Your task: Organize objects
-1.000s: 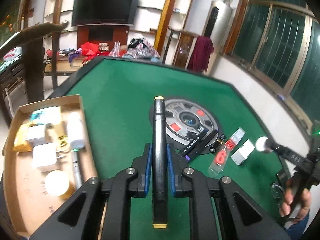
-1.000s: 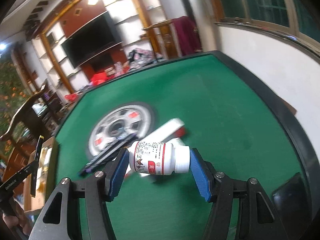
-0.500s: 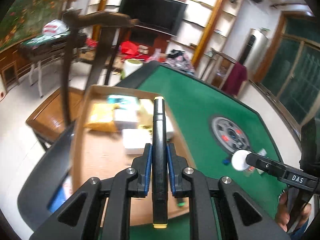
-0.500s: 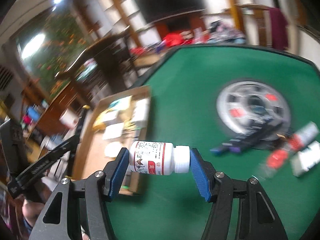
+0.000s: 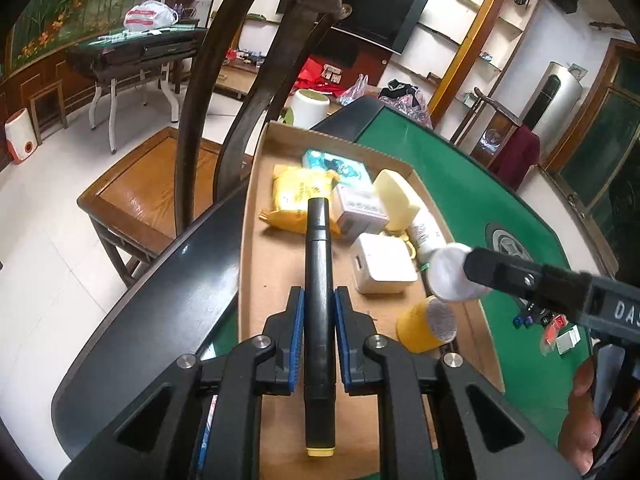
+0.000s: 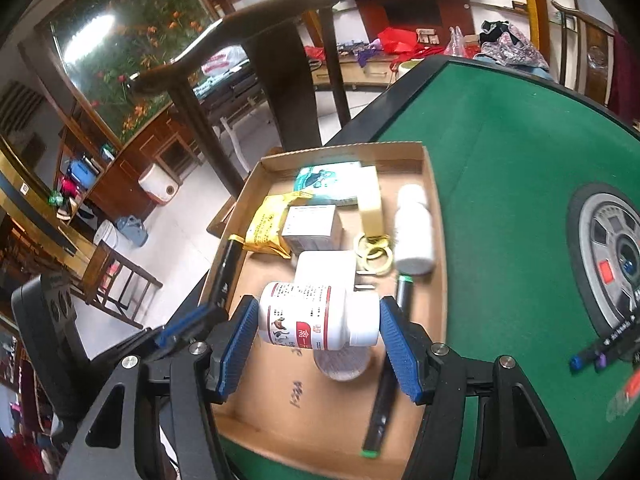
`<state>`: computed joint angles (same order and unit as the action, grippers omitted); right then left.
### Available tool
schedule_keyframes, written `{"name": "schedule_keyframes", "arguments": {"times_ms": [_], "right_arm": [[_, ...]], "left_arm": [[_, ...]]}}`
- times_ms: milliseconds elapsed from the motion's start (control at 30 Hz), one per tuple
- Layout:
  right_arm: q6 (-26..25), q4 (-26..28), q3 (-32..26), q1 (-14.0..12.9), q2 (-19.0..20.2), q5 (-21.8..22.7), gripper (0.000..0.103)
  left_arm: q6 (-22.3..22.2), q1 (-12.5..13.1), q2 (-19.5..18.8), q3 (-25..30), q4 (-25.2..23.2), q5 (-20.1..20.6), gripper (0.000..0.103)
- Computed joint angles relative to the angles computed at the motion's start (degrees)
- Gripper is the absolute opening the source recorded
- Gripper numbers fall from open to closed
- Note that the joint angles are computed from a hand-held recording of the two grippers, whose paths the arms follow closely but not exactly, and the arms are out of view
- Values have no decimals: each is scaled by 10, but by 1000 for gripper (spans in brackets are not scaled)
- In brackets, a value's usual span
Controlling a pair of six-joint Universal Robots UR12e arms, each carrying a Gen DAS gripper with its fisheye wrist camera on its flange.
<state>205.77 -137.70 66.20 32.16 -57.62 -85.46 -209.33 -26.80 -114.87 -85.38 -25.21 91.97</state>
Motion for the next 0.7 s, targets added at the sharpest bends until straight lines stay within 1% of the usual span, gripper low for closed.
{"name": "schedule_keyframes", "arguments": {"times_ms": [200, 433, 700], "right_arm": [[-16, 27, -40, 3, 25, 7, 67], [-14, 59, -73, 3, 48, 19, 67], [-10, 65, -83, 1, 53, 9, 67]], "left_arm": [[3, 2, 0, -3, -8, 6, 14], [6, 5, 2, -9, -10, 10, 14], [8, 5, 4, -17, -7, 3, 14]]}}
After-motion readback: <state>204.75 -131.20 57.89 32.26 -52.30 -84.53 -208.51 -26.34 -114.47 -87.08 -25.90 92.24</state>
